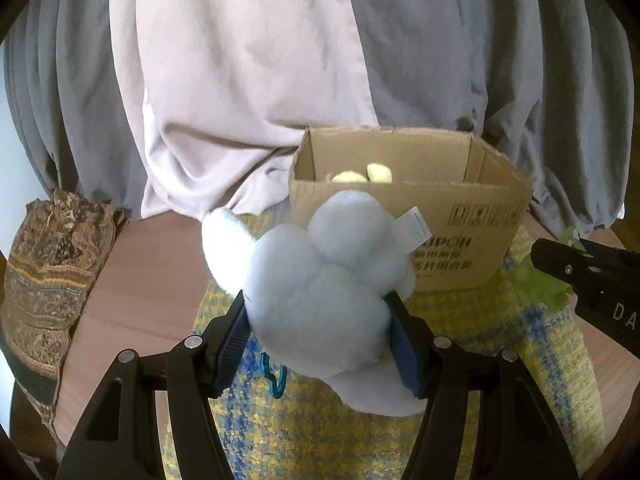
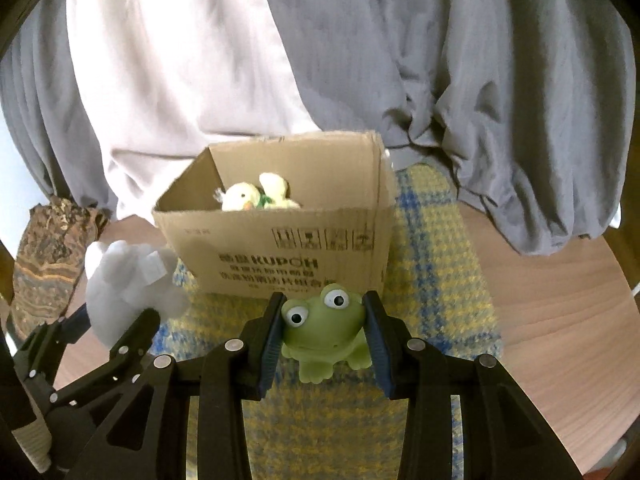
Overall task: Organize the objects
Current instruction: 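Carry the bunny with left tool over the box while right carries the frog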
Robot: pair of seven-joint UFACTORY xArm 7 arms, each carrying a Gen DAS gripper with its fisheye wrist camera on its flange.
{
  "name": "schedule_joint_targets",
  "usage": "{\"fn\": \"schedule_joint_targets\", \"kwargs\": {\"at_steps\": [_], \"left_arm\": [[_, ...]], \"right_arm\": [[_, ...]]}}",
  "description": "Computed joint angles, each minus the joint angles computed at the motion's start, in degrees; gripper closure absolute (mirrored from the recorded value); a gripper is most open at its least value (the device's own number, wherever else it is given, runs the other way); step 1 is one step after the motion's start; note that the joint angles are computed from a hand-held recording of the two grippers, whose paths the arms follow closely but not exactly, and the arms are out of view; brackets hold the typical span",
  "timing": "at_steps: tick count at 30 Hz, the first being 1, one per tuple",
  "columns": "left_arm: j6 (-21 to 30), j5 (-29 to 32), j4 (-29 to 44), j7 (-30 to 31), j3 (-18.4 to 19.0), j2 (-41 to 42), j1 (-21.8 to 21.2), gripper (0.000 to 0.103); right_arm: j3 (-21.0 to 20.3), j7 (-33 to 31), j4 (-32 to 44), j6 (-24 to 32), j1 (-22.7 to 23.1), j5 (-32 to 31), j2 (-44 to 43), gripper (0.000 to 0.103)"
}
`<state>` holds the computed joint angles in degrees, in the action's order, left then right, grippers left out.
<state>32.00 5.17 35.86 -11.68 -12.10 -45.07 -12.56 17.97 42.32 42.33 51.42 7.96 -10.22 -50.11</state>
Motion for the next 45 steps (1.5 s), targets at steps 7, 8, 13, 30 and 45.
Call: {"fn": "schedule_joint_targets", "kwargs": {"at_steps": [7,8,13,30,45], "left_arm": [[-0.07,0.25,3.33,-0.12,-0.27,1.42,0.3,0.04],[-0.12,0.23,3.58,-0.07,-0.2,1.56,0.29,0.04],[-0.48,0.34,5.72,0.27,-0.17,3.01,0.43,0.04],[-1.15,0.25,15.57,1.75,0.14,11.28,0.51,0.04],[1.45,-0.56,26.23,4.77,1.31,22.73,-0.81,0.04]], "right_arm": [[-0.2,-0.62,2.51,0.26,-0.94,-0.82,-0.01,0.064],[-0.23,-0.71,2.84,0.27,-1.1,-0.89,0.05,0.064],[-0.13,-1.05,4.15,0.07,-1.92,-1.36,0.42,0.064],[-0.54,-2.32,10.65,-1.13,-5.16,-3.66,5.19,0.064],[-3.03,-4.92,17.05,-2.93,-5.36,-4.59,15.31,0.064]]}}
